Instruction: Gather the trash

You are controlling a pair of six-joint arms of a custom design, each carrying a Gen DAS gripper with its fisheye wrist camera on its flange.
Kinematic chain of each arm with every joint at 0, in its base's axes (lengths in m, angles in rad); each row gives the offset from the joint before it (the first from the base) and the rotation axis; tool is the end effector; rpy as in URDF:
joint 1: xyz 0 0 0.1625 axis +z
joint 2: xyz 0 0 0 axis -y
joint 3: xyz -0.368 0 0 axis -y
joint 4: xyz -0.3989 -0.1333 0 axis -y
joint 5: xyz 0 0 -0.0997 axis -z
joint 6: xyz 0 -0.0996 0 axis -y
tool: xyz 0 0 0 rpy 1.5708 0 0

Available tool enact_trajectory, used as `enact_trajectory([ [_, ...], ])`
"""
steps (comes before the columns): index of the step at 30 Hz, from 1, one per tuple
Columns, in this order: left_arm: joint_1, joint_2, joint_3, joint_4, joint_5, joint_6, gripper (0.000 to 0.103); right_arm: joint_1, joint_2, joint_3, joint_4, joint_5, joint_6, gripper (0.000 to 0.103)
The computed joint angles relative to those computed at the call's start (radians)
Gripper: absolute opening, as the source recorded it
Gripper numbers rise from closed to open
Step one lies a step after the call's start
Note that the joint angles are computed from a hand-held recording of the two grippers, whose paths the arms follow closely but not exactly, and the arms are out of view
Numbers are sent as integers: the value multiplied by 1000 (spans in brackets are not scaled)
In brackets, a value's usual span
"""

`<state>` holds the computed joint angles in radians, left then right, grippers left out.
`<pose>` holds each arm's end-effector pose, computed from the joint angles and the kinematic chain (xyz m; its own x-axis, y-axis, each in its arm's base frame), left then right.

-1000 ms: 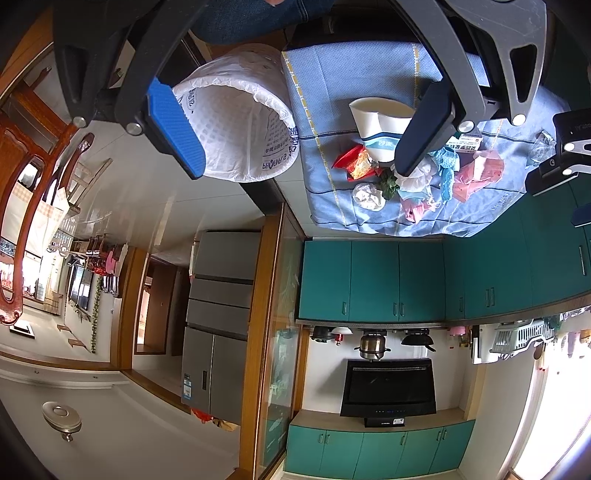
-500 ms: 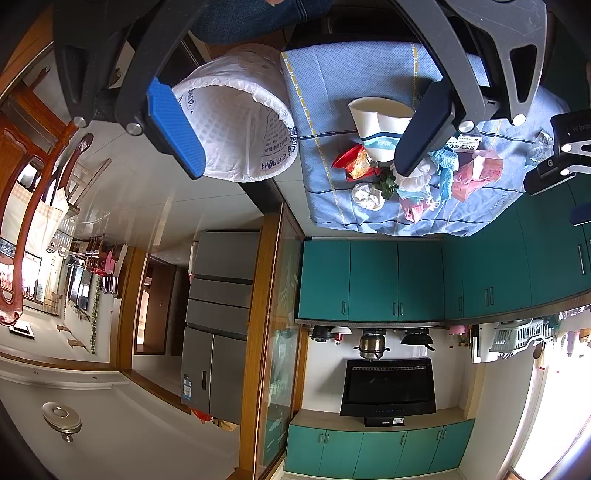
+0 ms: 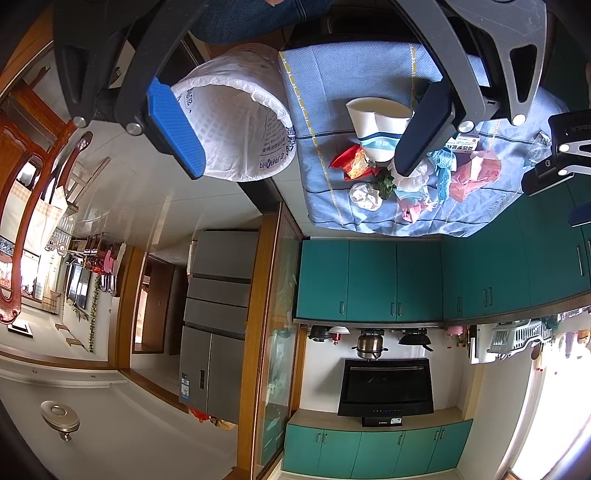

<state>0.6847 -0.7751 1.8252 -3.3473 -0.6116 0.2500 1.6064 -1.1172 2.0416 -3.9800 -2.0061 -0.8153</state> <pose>-0.3086 -0.5293 0.0975 -0.6167 0.2147 -0.7574 0.7551 0.4331 -0.4921 0.1090 -0.4965 0.2664 -0.6293 0.2033 0.7501 -0.6726 0.3410 -0.6568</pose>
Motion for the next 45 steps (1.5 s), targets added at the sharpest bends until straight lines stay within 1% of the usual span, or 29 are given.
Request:
enact_trajectory([
  [25,10,12,-17,17,8,1,100,12,8,-12,27,-1,-16,100],
  [27,19,23,-37,-11,32,45,100,9,8,-14,28,-1,-13,100],
  [28,30,30,-54,-44,64,68,100,5,4,-14,28,1,-11,100],
  [31,69,25,-83,-102,120,97,100,-12,-5,-16,20,-8,-8,100],
  [32,91,15,-92,-102,149,95,100,-26,-24,-7,48,7,2,100],
  [34,128,-12,-89,-72,187,51,100,-43,-49,7,97,27,27,100],
  [37,180,-74,-62,66,204,-96,100,-57,-53,10,144,47,61,100],
  [38,194,-91,-51,112,208,-143,100,-62,-51,6,178,58,81,100],
  [40,207,-105,-35,148,221,-184,100,-65,-38,-8,234,69,107,100],
  [42,215,-119,-17,179,220,-219,100,-54,-9,-30,279,72,102,100],
  [45,220,-136,2,198,218,-244,100,-27,43,-61,310,57,56,100],
])
